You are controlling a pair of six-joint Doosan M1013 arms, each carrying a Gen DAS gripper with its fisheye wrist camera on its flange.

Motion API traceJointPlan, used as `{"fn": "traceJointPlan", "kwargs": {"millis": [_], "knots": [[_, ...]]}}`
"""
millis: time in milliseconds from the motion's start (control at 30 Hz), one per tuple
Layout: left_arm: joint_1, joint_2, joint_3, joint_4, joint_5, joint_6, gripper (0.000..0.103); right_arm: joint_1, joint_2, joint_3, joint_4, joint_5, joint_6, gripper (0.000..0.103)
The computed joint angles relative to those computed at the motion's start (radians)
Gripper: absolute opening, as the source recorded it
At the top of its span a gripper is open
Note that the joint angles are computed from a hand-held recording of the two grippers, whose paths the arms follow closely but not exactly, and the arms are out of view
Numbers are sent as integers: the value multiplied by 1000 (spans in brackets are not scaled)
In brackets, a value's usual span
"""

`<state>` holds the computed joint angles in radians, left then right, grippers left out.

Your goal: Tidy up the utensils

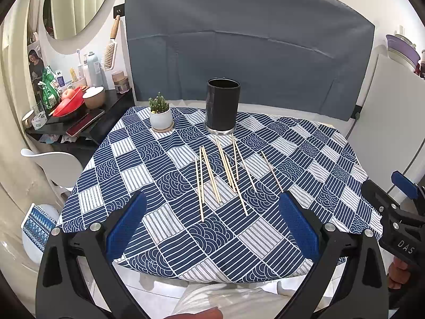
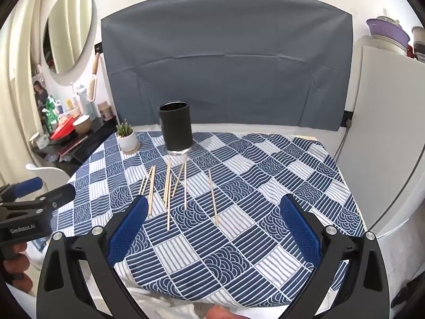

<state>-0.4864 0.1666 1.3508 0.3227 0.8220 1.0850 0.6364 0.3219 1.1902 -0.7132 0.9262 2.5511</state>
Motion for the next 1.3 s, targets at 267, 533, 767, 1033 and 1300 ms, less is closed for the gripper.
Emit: {"fn": "traceJointPlan", "kwargs": {"millis": [267,533,767,1033,1300], "knots": [[5,10,-11,2,11,-1,97,-5,13,-18,11,27,-20,95],[7,17,-19,-4,18,6,97,-10,18,-19,20,1,-15,95],[11,28,-33,-21,33,18,97,-14,28,-35,46,17,-40,95],[18,47,-55,-50,55,48,97,-21,43,-57,69,35,-57,95],[31,71,-79,-81,81,75,97,-29,66,-85,83,53,-74,95]]}}
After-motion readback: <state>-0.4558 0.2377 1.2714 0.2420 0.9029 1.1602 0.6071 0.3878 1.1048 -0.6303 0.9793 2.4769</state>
